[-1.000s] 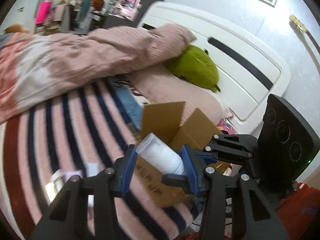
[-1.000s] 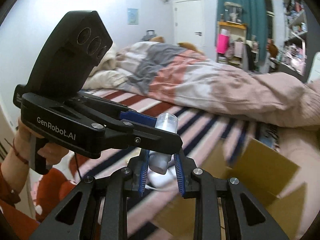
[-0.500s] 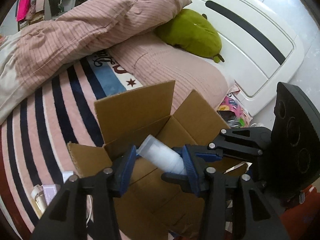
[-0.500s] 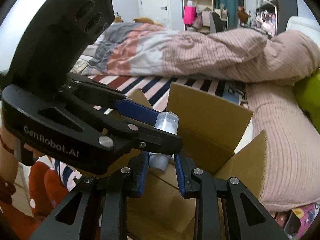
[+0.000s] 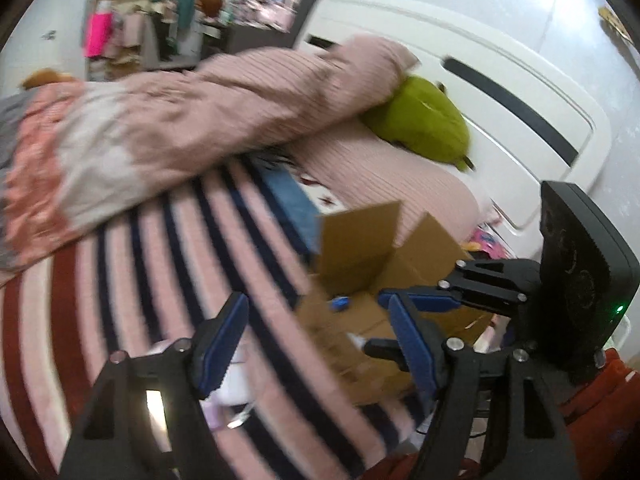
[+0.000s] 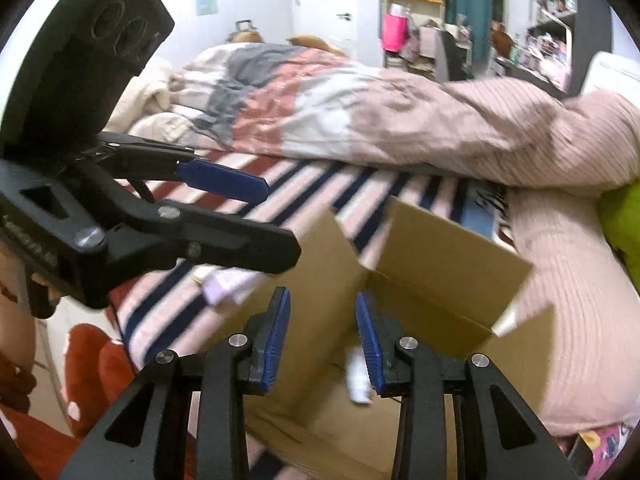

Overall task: Organize rigid objects
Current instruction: 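Return the right gripper and grasp the gold lipstick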

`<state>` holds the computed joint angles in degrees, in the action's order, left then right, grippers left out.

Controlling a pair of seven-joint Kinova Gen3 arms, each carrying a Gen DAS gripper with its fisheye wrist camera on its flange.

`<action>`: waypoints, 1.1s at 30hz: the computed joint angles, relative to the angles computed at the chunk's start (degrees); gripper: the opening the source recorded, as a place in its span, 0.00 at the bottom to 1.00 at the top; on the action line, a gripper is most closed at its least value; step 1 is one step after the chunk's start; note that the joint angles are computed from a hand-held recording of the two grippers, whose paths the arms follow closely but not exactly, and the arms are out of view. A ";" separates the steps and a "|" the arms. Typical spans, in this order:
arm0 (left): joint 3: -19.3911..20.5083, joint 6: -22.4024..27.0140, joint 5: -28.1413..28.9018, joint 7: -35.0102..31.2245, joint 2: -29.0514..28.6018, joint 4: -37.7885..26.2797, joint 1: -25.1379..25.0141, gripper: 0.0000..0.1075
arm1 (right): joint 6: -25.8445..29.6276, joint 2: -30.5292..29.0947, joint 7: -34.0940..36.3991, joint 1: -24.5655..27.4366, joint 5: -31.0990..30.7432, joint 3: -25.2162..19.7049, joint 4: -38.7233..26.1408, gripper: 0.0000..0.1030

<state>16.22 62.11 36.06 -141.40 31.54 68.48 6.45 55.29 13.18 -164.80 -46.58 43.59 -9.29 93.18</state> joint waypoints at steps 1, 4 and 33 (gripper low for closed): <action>-0.46 -1.08 0.38 -0.47 -0.80 1.12 -1.15 0.69 | -1.17 0.54 0.44 -0.55 0.19 0.75 -0.65 0.31; -2.17 -5.62 0.97 -2.61 -3.07 5.53 -4.78 0.73 | -4.69 4.05 6.45 -0.07 -2.07 0.68 -5.19 0.36; -1.74 -14.40 3.63 -11.20 5.03 14.61 -20.46 0.73 | 19.66 47.05 33.66 2.07 -32.37 12.60 -61.27 0.36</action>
